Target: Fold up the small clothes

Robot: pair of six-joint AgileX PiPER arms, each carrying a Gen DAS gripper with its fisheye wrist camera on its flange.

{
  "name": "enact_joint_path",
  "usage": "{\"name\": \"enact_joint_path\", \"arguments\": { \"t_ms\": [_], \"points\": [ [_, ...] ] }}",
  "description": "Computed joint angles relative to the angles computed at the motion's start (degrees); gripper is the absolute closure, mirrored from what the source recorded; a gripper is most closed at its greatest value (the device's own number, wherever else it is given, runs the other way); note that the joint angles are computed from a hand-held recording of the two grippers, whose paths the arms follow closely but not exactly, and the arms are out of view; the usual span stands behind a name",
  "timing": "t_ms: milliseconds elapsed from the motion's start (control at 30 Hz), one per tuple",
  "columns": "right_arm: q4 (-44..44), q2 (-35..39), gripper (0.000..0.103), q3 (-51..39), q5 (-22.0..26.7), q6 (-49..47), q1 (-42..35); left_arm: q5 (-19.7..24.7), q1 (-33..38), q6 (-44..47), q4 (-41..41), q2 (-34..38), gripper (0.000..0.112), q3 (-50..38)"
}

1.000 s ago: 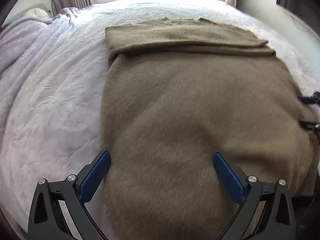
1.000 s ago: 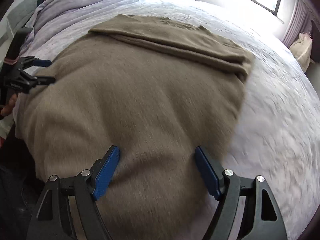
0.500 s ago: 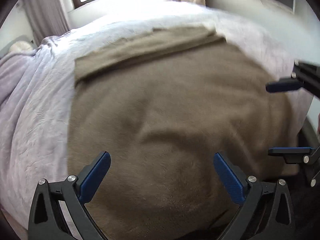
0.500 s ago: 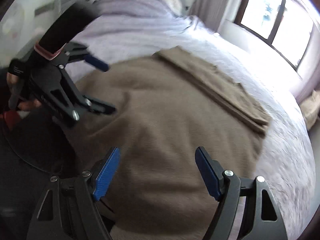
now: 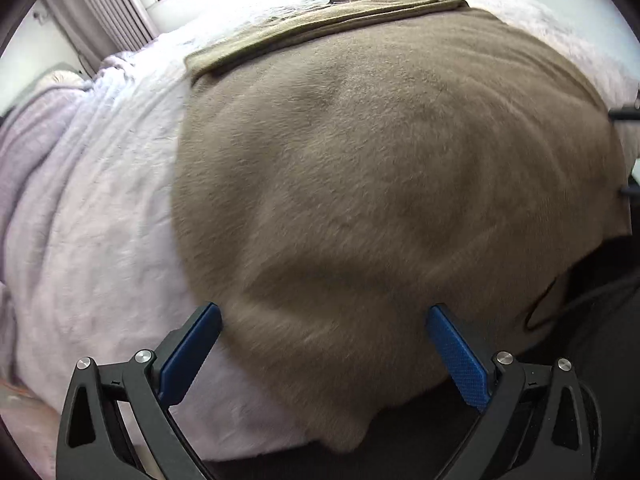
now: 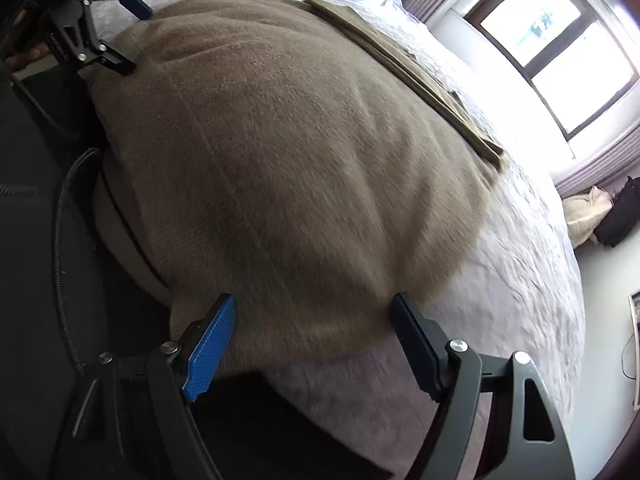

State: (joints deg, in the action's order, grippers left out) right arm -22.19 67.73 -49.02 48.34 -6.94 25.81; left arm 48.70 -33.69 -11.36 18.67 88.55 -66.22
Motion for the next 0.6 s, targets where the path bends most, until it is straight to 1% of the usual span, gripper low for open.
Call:
{"name": "enact_joint_path", "arguments": {
  "t_ms": [67,133,200,233,267,300,333,367,400,433,467,500,533,567,600],
  "points": [
    [4.3,-3.4,0.022,-1.7,1.1,-3.7,-2.6,0.5,0.1,0.6,-1.3,-2.4,0.009,-0.6],
    [11.8,-4.4,0.022,-4.9,-0.5,-8.9,-6.7,-1.5,1.4,4.1,-7.3,-2.9,0.009,-3.5],
    [20.2,-3.3,0.022,-7.8,-3.0,-12.8,-10.1,-2.8,1.2,5.3,-11.4,-0.4,0.009,-7.3],
    [25.1,-1.4,0.022,-8.9,-4.2,-14.8,-11.4,-2.6,1.0,5.9,-12.4,1.9,0.009,-9.2],
    [27.7,1.1,0.022,-9.5,-4.8,-15.1,-10.7,-1.8,0.4,5.5,-12.0,4.1,0.009,-10.4],
    [28.4,3.4,0.022,-9.8,-3.9,-15.1,-10.6,0.4,-0.5,3.6,-9.4,7.4,0.009,-11.8],
    [26.8,5.0,0.022,-9.7,-2.9,-13.7,-9.5,1.9,-0.3,2.6,-7.8,9.8,0.009,-12.1],
    [23.0,6.6,0.022,-8.6,-2.4,-11.8,-8.6,1.0,0.7,3.2,-8.3,10.2,0.009,-10.8],
    [17.7,6.8,0.022,-5.9,-3.5,-9.4,-8.2,-0.8,1.3,3.8,-8.9,9.0,0.009,-8.4],
    [14.7,4.8,0.022,-2.1,-6.1,-9.1,-8.2,-2.3,1.7,3.9,-8.7,6.7,0.009,-5.1],
    [14.0,2.7,0.022,0.3,-7.3,-10.2,-8.5,-2.1,1.5,3.7,-7.8,5.2,0.009,-3.0],
    [14.5,1.4,0.021,0.7,-6.3,-11.7,-9.0,-1.3,0.9,3.4,-6.6,4.2,0.009,-1.8],
    [16.6,0.7,0.021,-0.3,-3.6,-14.4,-10.3,-0.7,0.3,3.2,-5.4,3.1,0.009,-1.0],
    [19.6,0.3,0.021,-2.4,0.2,-17.5,-11.5,0.1,0.0,4.2,-5.2,1.7,0.009,-1.1],
    [23.2,0.2,0.021,-5.0,2.8,-21.1,-13.4,0.7,0.7,6.7,-6.8,0.4,0.009,-1.9]
  ]
}}
